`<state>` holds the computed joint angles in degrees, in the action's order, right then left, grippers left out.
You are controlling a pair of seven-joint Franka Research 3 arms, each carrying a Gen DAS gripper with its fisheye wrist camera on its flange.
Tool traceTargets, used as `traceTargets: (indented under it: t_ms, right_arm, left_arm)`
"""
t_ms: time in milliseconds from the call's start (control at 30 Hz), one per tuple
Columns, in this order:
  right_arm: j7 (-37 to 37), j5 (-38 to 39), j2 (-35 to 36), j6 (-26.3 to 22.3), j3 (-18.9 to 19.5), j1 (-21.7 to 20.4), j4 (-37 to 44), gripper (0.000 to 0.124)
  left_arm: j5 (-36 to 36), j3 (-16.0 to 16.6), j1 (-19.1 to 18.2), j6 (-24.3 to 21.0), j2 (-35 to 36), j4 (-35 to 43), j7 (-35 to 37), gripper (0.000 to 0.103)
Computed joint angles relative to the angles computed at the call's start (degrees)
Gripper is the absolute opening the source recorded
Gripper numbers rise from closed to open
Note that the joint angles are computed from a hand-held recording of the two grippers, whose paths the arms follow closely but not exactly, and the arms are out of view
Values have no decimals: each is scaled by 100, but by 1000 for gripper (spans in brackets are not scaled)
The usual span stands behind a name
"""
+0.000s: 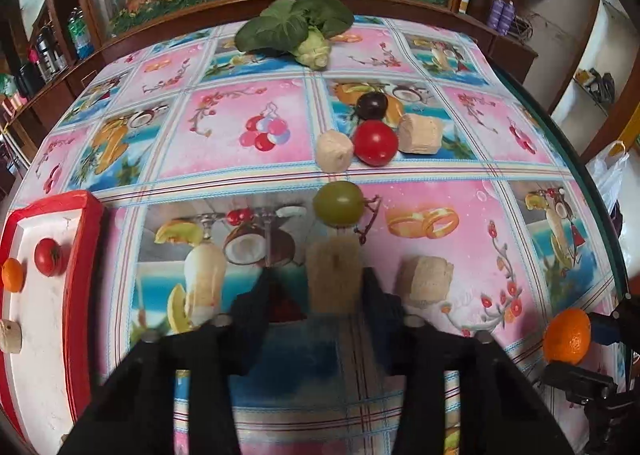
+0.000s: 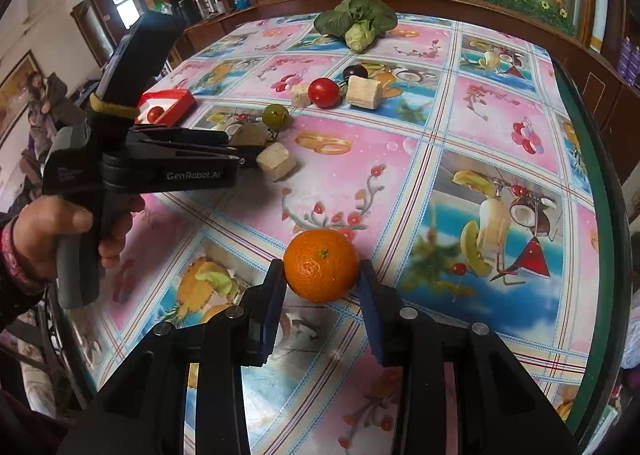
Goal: Organize fruits
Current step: 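Carry the orange and tan cube over the red tray with both tools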
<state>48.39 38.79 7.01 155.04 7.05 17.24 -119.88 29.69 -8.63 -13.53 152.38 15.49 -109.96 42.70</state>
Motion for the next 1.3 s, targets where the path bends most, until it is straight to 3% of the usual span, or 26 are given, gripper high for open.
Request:
traceTargets:
  t_ms: [267,533,700,833,967,1300]
  right_arm:
    - [96,117,-38,249,41,64,-102,35]
    - [332,11,-291,457,56,199,-422,35]
    - [693,-393,-486,694,60,360,-785,35]
    - [1111,-637,-512,685,64,446,-852,35]
    - [1288,-683,-536,731,120,549,-786,35]
    - [1437,-708,-285,749,311,842,-182,35]
  left_arm:
    - [-1053,-254,367,781,-515,-873,481,29]
    - [-2351,-503,357,1307,-1341,-2002,1443,29]
    - [-2345,-430,181,1397,-1627,-2393,1428,29]
    - [-2801,-346,87,1561,-1844,-2629,1792,29]
    - [-3285,-171,-18,1725,-2138,-2874,2141,29]
    - [-3352,273,23,1970,-2962,-3543,2130,29]
